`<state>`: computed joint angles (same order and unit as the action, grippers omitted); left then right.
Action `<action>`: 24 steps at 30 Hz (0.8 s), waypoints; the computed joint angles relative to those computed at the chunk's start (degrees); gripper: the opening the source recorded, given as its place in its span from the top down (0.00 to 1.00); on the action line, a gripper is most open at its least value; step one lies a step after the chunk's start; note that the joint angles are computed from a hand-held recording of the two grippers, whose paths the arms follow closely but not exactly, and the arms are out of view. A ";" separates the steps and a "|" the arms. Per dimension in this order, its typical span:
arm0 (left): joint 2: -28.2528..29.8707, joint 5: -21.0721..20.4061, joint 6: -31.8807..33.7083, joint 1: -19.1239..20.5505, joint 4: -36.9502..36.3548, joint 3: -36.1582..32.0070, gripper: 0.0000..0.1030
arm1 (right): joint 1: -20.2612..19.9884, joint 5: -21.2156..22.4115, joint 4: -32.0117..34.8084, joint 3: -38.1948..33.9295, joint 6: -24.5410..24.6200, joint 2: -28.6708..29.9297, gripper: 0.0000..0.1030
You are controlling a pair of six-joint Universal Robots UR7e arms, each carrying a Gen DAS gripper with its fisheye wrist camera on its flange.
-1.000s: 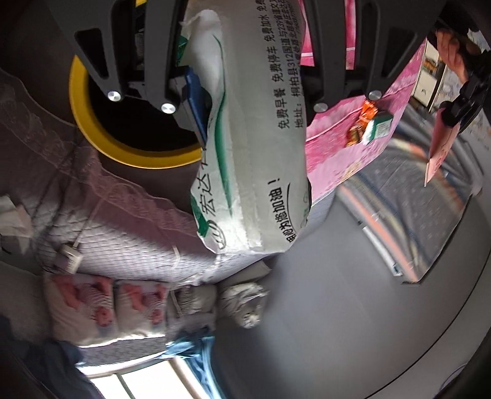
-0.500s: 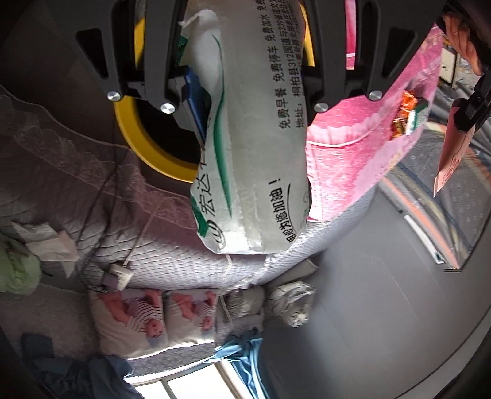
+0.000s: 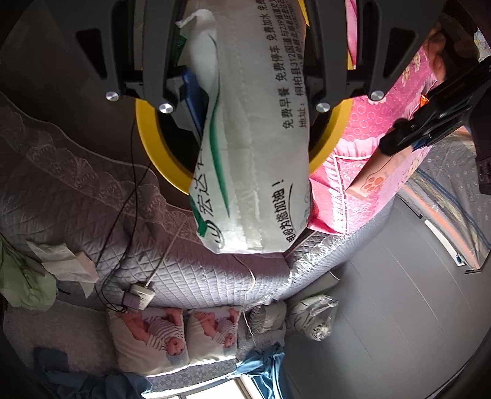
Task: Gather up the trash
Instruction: 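Carry the tube and bag over the bin and open both tools, then grasp the orange snack wrapper with the left tool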
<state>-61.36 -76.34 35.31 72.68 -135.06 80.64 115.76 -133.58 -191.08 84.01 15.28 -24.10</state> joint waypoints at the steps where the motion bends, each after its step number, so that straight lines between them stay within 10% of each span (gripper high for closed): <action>1: 0.66 0.24 -0.65 0.11 -0.03 -0.55 0.64 | -0.15 -0.06 0.42 0.09 0.50 -0.08 0.57; 5: 1.81 -0.35 -2.81 0.57 -0.53 -1.89 0.62 | -0.70 0.55 1.61 0.18 1.89 -0.30 0.51; 7: 1.84 -0.74 -3.61 0.82 -0.78 -2.24 0.36 | -0.84 0.75 1.55 0.39 2.80 -0.44 0.45; 12: 1.54 -1.39 -5.55 1.40 -0.56 -2.96 0.18 | -0.26 -0.03 -2.22 2.05 3.38 -1.31 0.26; 24: -1.64 -6.66 -9.90 4.26 -3.51 -6.23 0.13 | 1.90 3.16 -2.72 0.54 0.72 -0.74 0.23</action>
